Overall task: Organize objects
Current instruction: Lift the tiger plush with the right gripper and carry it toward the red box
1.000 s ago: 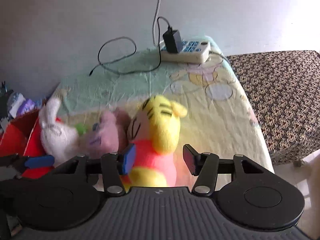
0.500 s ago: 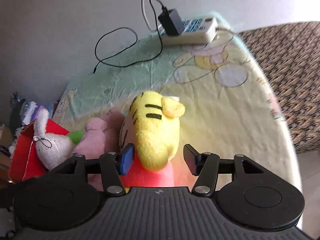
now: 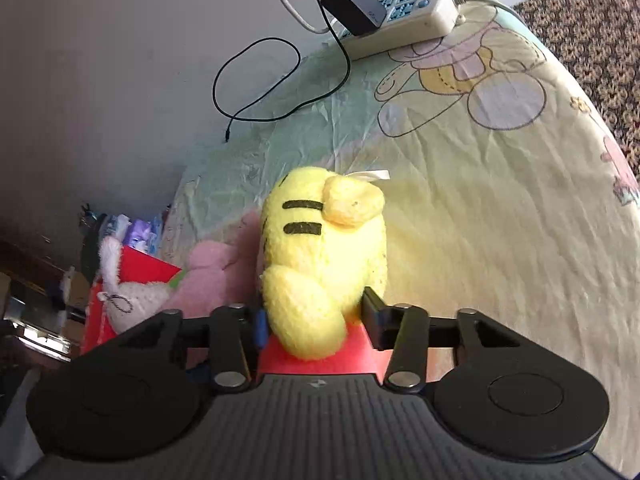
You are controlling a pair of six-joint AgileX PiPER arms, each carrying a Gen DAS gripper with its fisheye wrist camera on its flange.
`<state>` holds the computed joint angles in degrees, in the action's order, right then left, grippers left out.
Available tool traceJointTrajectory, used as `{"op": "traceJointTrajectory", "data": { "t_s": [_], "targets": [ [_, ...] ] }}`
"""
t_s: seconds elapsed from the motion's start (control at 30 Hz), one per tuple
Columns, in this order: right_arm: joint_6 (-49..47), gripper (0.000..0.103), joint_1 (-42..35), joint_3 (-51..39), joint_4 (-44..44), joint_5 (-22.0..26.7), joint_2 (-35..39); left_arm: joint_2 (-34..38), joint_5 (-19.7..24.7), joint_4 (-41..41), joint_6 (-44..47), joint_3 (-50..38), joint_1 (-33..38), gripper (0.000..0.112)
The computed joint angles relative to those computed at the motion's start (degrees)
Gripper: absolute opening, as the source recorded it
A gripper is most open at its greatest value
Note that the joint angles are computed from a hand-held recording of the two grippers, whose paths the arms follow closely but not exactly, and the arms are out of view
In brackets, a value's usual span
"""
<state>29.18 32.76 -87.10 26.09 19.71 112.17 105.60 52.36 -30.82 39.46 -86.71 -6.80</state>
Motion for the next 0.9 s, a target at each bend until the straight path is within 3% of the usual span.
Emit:
{"op": "traceJointTrajectory", "data": {
  "t_s": [0.2, 0.33, 0.57, 0.9],
  "targets": [
    [-0.2, 0.037, 0.2, 6.2, 3.2, -3.4, -3.8, -0.7, -0.8, -1.1, 2.5, 1.2, -0.3, 0.069],
    [11.0, 0.036, 1.8, 9.5, -7.7, -3.3, -7.7, -2.2, 0.7, -2.5, 4.6, 2.3, -0.3, 0.065],
    [35.6, 0.036, 6.3, 12.6, -31.4, 4.6, -14.5, -6.4, 4.1, -5.7, 9.9, 6.8, -1.0, 0.056],
    [62.5, 0.036, 17.1, 14.5, -52.4, 17.3, -21.7, -15.6, 11.6, -11.8, 20.7, 14.7, 0.8, 0.055]
  ]
}}
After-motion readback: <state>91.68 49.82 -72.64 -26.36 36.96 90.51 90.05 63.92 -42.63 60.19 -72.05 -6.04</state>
